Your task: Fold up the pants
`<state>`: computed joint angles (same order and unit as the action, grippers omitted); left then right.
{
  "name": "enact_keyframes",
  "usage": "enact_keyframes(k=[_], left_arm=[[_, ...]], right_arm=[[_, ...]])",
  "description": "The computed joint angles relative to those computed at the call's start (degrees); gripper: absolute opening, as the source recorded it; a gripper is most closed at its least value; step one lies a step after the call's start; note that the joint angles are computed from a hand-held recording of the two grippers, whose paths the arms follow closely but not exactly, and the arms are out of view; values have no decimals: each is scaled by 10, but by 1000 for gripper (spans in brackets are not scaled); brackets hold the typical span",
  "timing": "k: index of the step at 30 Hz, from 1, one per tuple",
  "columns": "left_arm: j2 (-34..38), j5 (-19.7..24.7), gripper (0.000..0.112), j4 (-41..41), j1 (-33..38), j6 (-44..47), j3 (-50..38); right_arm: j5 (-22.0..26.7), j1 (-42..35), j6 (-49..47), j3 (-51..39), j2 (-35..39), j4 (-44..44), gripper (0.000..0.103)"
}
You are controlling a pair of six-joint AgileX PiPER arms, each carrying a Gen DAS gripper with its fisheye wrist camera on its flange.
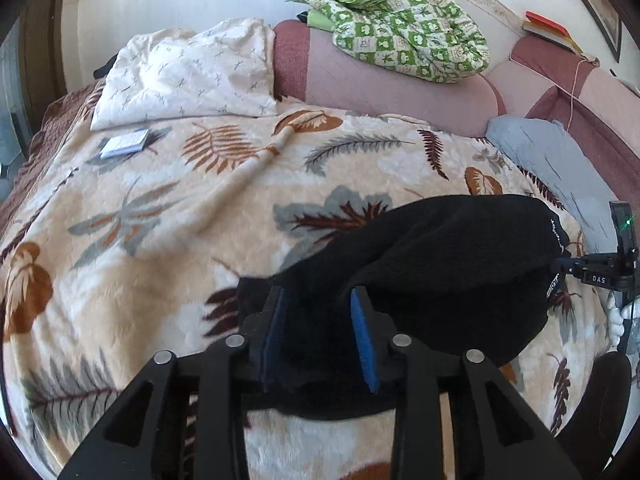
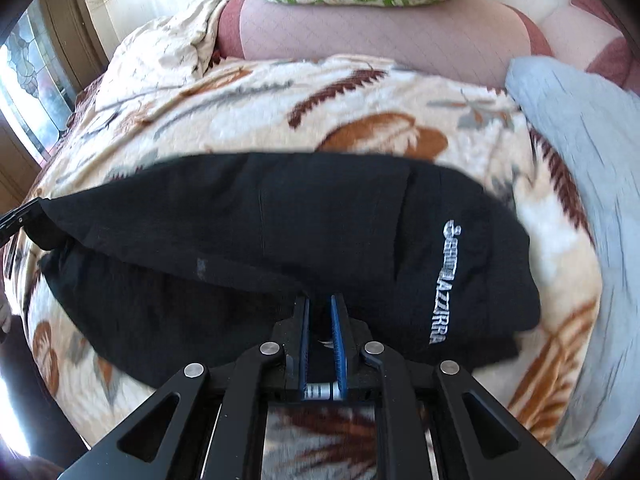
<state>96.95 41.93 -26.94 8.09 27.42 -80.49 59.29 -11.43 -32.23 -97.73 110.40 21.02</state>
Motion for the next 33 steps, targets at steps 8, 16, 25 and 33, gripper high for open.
enact_keyframes(k=[8,16,25,33], left_arm=[[-38,40,61,-184,132,39,37],[19,17,61,-231,68,10,1],[82,13,61,-281,45,102,26],[83,19,61,-321,60,152,40]], right_arm=[[-34,-23,-1,106,-87,-45,18],[-21,-30,90,51,-72,-12,69],[60,-126,186,-59,20,77,45],[42,-85,272,-83,75,88,47]])
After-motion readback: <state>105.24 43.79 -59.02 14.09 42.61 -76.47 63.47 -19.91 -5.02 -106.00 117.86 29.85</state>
